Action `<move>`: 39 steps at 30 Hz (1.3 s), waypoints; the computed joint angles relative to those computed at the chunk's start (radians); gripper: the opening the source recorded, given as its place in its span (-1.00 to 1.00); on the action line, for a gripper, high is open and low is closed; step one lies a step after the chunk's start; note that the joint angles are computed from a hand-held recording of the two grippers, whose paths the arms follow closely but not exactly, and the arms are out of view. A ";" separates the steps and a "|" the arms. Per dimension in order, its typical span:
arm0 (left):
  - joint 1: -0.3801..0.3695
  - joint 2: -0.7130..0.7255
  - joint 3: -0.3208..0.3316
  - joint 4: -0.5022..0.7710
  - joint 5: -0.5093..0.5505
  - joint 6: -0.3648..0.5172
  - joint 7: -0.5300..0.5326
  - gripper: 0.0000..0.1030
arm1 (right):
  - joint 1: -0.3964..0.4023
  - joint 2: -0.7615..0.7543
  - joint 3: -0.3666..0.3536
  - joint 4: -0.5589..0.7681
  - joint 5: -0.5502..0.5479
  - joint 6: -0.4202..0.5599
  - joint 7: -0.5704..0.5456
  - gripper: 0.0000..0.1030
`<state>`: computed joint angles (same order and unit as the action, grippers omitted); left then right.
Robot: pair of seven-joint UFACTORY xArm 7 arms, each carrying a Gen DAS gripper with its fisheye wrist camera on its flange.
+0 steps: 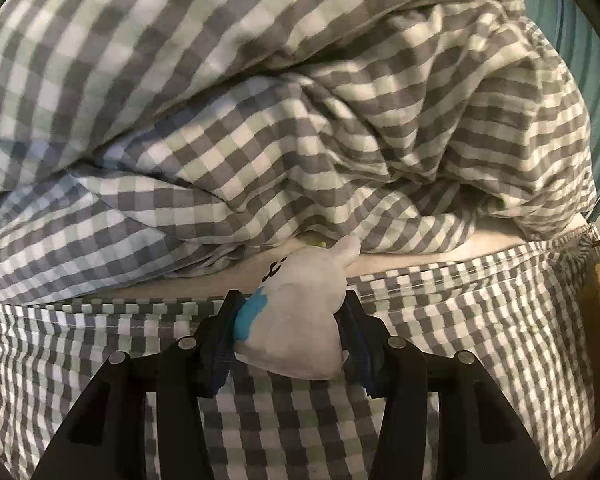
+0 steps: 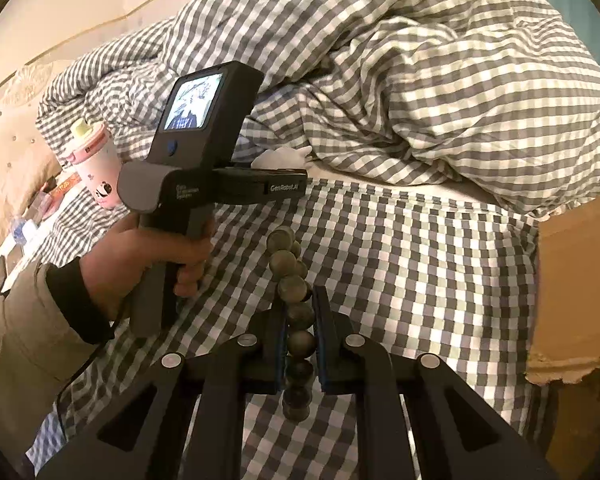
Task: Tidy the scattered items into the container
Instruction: 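Grasp the white plush toy with the left tool while the right tool grasps the bead bracelet, then carry the plush toy and bracelet over the cardboard box with both tools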
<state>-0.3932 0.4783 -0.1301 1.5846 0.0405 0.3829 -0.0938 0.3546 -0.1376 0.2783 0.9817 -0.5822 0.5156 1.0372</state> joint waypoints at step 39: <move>0.074 -1.026 -0.210 -0.484 0.099 0.121 -0.388 -0.02 | -0.112 -0.755 0.246 -0.029 0.248 0.400 -0.119 -0.78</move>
